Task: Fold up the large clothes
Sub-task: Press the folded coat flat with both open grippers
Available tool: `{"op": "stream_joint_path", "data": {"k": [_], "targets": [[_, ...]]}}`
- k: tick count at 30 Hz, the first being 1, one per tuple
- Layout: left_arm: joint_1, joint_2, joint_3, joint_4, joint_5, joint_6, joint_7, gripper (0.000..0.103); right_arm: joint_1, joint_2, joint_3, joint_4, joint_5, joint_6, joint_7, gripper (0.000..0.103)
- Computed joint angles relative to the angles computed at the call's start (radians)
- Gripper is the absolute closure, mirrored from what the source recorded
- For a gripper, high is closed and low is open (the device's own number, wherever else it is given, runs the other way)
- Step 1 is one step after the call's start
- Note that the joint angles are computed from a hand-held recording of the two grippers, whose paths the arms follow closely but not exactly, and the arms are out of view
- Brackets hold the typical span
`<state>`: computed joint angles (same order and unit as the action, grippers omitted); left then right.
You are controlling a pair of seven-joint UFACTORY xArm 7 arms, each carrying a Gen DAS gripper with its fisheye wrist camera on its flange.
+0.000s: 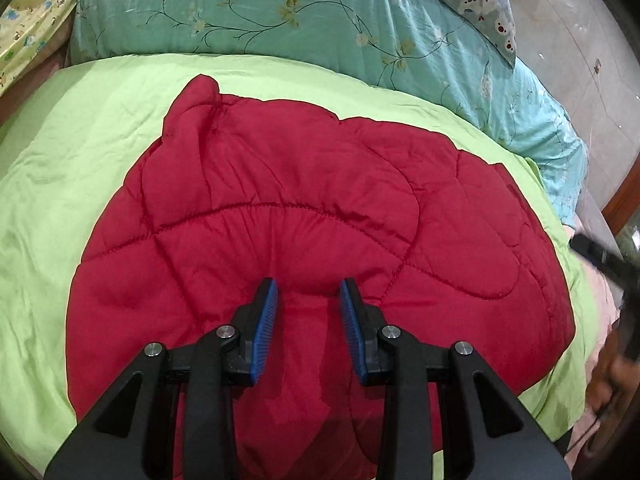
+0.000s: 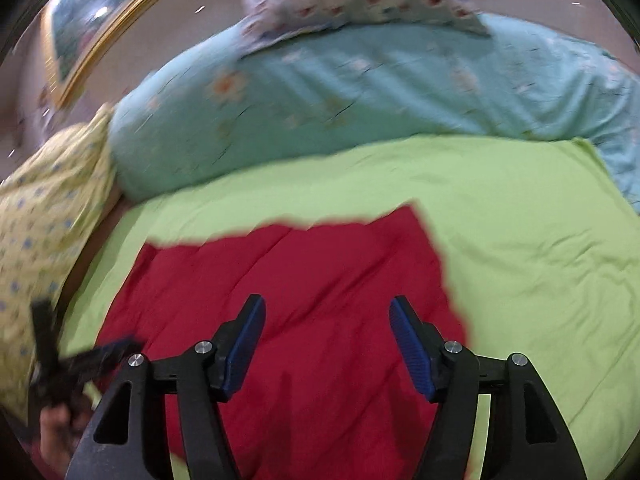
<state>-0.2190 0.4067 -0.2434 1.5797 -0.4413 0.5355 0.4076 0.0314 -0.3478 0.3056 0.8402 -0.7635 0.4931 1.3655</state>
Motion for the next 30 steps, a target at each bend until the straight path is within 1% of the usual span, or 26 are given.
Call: {"op": "stream_joint_path", "data": {"k": [2, 3, 4, 5, 6, 7, 8, 9, 14, 18, 19, 20, 22, 23, 24, 27, 28, 29, 30], "targets": [[0.004, -0.001, -0.003, -0.003, -0.002, -0.003, 0.012, 0.073, 0.019, 0.045, 0.018, 0.009, 0.002, -0.007, 0.0, 0.037], [0.007, -0.001, -0.005, -0.005, -0.006, -0.004, 0.019, 0.073, 0.025, 0.068, 0.021, 0.02, -0.004, 0.004, 0.0, 0.037], [0.013, -0.001, -0.011, -0.008, -0.017, -0.006, 0.032, 0.073, 0.038, 0.093, 0.023, 0.036, -0.007, 0.052, 0.003, 0.037], [0.019, -0.001, -0.016, -0.012, -0.028, -0.008, 0.044, 0.073, 0.01, 0.12, 0.058, 0.052, 0.013, 0.115, -0.008, 0.037], [0.024, -0.001, -0.021, -0.015, -0.041, -0.01, 0.057, 0.073, 0.016, 0.137, 0.052, 0.053, 0.006, 0.136, 0.005, 0.037], [0.029, -0.003, -0.025, -0.023, -0.053, -0.014, 0.069, 0.073, 0.057, 0.138, 0.003, 0.028, -0.026, 0.115, 0.052, 0.037], [0.032, -0.005, -0.028, -0.031, -0.064, -0.019, 0.08, 0.073, 0.057, 0.128, -0.016, -0.006, -0.05, 0.064, 0.094, 0.037], [0.029, -0.008, -0.026, -0.039, -0.066, -0.027, 0.084, 0.073, 0.061, 0.122, -0.031, -0.02, -0.062, 0.045, 0.108, 0.038], [0.027, -0.017, -0.024, -0.06, -0.078, -0.048, 0.093, 0.073, 0.083, 0.123, -0.03, -0.027, -0.14, 0.069, 0.194, 0.039], [0.024, -0.064, -0.017, -0.112, -0.083, -0.063, 0.088, 0.071, 0.095, 0.115, -0.05, -0.045, -0.16, 0.05, 0.226, 0.038], [0.02, -0.092, -0.015, -0.145, -0.082, -0.082, 0.093, 0.068, 0.094, 0.115, -0.05, -0.049, -0.17, 0.045, 0.236, 0.038], [0.016, -0.11, -0.013, -0.167, -0.079, -0.094, 0.098, 0.063, 0.095, 0.114, -0.051, -0.051, -0.174, 0.043, 0.239, 0.038], [0.002, -0.151, -0.006, -0.211, -0.064, -0.118, 0.1, 0.056, 0.095, 0.115, -0.052, -0.052, -0.183, 0.04, 0.25, 0.038], [-0.003, -0.165, -0.004, -0.225, -0.06, -0.125, 0.103, 0.054, 0.095, 0.115, -0.052, -0.051, -0.185, 0.042, 0.252, 0.038], [-0.008, -0.174, -0.002, -0.231, -0.058, -0.124, 0.106, 0.051, 0.096, 0.119, -0.052, -0.048, -0.187, 0.043, 0.253, 0.038], [-0.011, -0.195, -0.011, -0.237, -0.093, -0.091, 0.137, 0.05, 0.098, 0.119, -0.055, -0.049, -0.198, 0.042, 0.261, 0.038], [-0.018, -0.197, -0.009, -0.236, -0.093, -0.08, 0.138, 0.048, 0.098, 0.118, -0.056, -0.051, -0.2, 0.04, 0.263, 0.038], [-0.032, -0.2, -0.002, -0.238, -0.076, -0.072, 0.122, 0.044, 0.099, 0.116, -0.056, -0.053, -0.202, 0.039, 0.265, 0.038], [-0.051, -0.202, 0.01, -0.243, -0.037, -0.076, 0.091, 0.04, 0.099, 0.115, -0.057, -0.056, -0.204, 0.036, 0.267, 0.038]]}}
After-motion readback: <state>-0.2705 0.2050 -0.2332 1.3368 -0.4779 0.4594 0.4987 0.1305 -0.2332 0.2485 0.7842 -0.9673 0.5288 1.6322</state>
